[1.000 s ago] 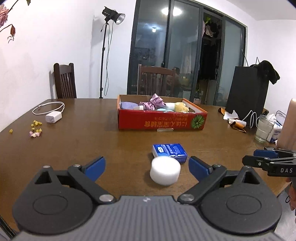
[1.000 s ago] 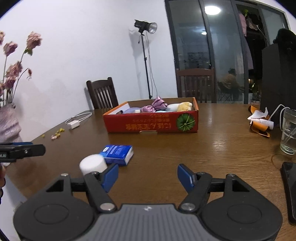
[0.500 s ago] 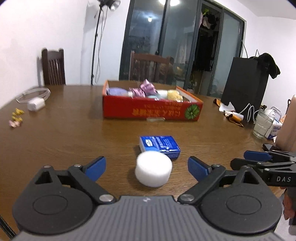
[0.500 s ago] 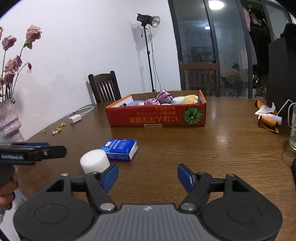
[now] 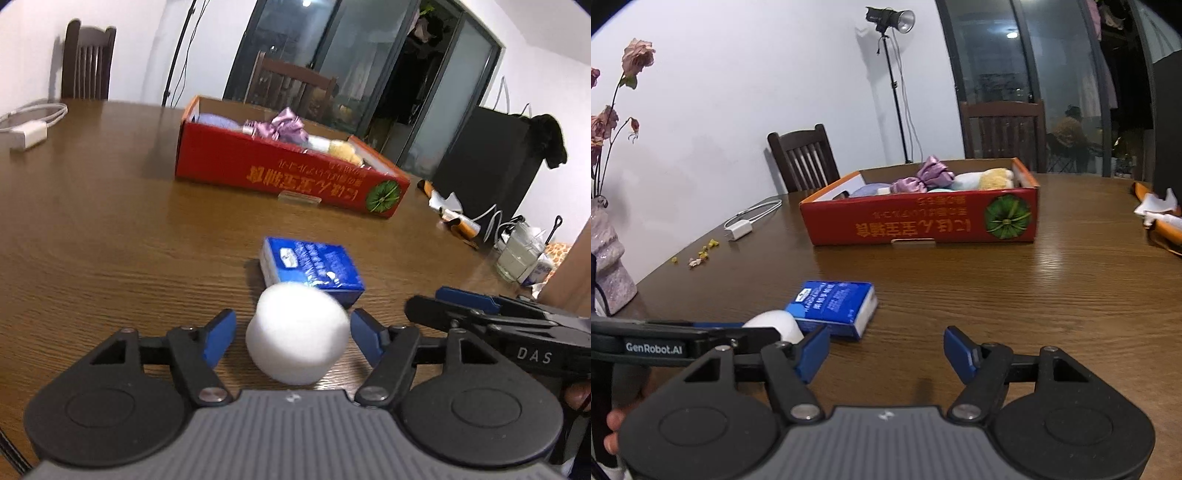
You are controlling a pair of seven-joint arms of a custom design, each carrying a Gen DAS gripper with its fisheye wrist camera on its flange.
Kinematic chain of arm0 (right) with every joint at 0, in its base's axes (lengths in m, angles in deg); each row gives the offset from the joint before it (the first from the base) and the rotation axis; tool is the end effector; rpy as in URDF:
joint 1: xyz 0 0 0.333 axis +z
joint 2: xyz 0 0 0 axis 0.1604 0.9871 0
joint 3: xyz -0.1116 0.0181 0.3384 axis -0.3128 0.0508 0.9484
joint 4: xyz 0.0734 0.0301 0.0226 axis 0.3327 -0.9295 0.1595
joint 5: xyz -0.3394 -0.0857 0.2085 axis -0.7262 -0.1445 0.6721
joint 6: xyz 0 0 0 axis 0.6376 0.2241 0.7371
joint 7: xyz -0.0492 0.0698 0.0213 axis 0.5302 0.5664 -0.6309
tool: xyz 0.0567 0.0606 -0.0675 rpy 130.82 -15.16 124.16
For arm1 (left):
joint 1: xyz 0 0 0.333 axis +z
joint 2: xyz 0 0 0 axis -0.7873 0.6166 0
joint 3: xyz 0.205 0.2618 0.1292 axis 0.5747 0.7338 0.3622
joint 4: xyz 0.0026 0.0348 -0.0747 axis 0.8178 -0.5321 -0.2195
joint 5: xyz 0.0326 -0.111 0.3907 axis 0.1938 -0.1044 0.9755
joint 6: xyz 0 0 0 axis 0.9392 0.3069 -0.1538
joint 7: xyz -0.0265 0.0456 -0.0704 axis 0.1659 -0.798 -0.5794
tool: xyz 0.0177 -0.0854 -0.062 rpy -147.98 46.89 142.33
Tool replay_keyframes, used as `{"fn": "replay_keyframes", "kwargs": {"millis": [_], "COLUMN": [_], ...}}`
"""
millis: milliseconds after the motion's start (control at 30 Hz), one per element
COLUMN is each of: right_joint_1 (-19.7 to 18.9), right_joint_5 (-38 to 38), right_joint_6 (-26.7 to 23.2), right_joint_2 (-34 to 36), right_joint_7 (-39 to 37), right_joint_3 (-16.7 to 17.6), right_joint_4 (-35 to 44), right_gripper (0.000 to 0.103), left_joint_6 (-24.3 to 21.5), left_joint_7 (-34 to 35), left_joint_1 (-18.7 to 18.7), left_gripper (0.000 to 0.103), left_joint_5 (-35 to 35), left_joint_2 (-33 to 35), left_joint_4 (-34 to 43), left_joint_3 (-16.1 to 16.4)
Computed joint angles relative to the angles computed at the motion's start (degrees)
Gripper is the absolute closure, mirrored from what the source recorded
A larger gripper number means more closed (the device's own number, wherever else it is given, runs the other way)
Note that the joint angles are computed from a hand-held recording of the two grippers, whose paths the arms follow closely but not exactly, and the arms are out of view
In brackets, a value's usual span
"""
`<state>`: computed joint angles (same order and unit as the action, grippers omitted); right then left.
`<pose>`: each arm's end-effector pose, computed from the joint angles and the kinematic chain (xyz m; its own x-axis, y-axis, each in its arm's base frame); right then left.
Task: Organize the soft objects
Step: 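Withdraw both grippers toward the white foam cylinder and blue box, then close the left gripper on the white foam cylinder and lift it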
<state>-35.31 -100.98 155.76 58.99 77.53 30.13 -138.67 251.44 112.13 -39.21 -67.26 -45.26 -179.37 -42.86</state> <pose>0.7040 0.0738 0.4318 0.4444 -0.8762 -0.1864 -0.5257 -0.0866 -0.8462 0.6773 -0.1240 0.4257 -0.1041 -0.9450 0.3102 -0.6258 -0.1802 -0.7589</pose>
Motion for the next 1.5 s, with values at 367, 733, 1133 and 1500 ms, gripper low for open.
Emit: {"fn": "replay_keyframes", "kwargs": {"millis": [367,733,1133,1500], "right_joint_1": [8.08,12.88,22.61,16.0], "right_joint_5": [6.06,11.17,12.38,19.11], "right_joint_6": [-3.7,-7.29,0.32,-17.66], "right_joint_2": [2.37,4.8,-0.14,10.73], "right_joint_7": [-4.24,-13.8,-13.71,-22.24], "right_joint_3": [-4.69,-5.38,-16.17,2.55], "right_joint_4": [7.85,13.02,12.94,19.99], "right_gripper": [0.037,0.037,0.029,0.046], "left_joint_6": [-0.19,0.05,2.61,6.5], "left_joint_7": [1.76,-2.42,-4.51,-15.12], "left_joint_1": [-5.09,-17.88,6.26,28.39], "left_gripper": [0.045,0.044,0.043,0.032], "left_joint_5": [1.44,-3.05,0.96,12.09], "left_joint_2": [0.4,-0.88,-0.78,1.01], "left_joint_4": [1.61,1.99,-1.18,-6.56], "left_joint_3": [5.63,24.23,0.3,-19.67]}}
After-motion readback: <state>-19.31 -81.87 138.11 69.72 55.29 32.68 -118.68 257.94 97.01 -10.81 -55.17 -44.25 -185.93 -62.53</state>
